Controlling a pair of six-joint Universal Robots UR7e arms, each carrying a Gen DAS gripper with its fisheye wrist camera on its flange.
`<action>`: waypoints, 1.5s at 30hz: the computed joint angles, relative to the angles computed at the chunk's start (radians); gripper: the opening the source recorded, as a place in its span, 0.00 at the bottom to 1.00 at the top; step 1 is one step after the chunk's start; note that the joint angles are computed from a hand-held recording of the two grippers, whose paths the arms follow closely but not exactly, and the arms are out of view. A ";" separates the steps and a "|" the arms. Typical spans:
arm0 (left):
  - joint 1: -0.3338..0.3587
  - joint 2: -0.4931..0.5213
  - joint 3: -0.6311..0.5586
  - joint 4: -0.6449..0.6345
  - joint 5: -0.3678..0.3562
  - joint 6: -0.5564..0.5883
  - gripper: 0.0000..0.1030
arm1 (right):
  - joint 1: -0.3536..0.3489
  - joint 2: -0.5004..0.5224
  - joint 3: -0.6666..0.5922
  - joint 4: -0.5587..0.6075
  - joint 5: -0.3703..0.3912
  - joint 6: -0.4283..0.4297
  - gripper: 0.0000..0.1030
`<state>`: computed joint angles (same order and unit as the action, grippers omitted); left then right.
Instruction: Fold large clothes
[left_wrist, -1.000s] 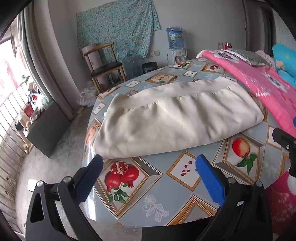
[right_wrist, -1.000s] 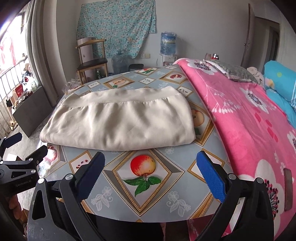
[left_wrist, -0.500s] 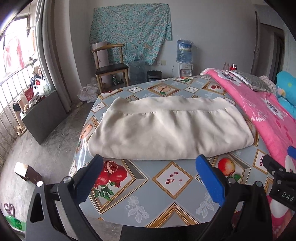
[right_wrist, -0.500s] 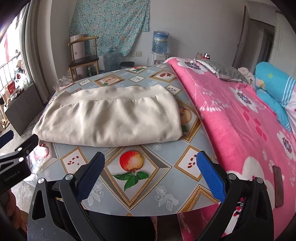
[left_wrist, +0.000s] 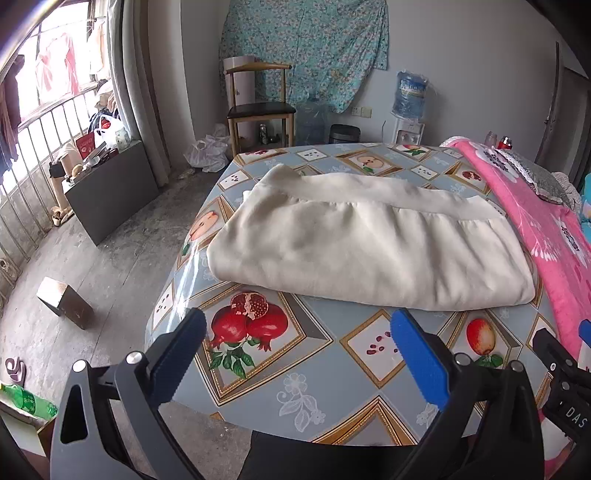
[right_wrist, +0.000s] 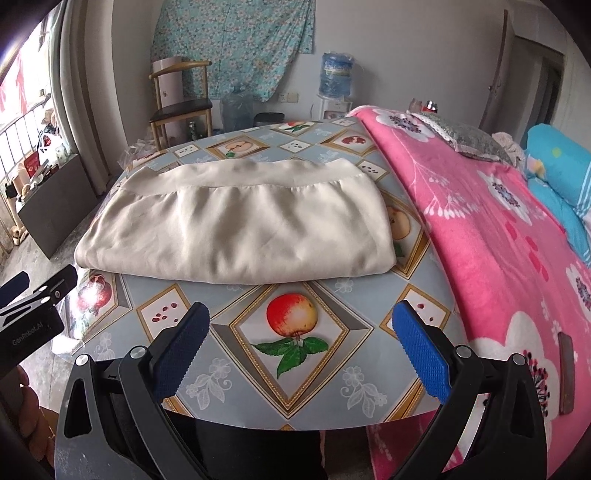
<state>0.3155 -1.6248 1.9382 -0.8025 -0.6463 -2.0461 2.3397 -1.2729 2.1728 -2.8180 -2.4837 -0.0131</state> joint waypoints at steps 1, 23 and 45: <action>0.004 0.000 0.000 -0.002 -0.006 0.002 0.95 | -0.002 0.000 0.000 0.004 0.005 0.006 0.93; 0.069 0.050 -0.021 -0.090 -0.059 0.145 0.95 | -0.023 0.007 -0.004 0.064 0.035 0.050 0.93; 0.092 0.051 -0.034 -0.117 -0.067 0.176 0.95 | -0.032 0.029 -0.028 0.101 0.020 0.047 0.93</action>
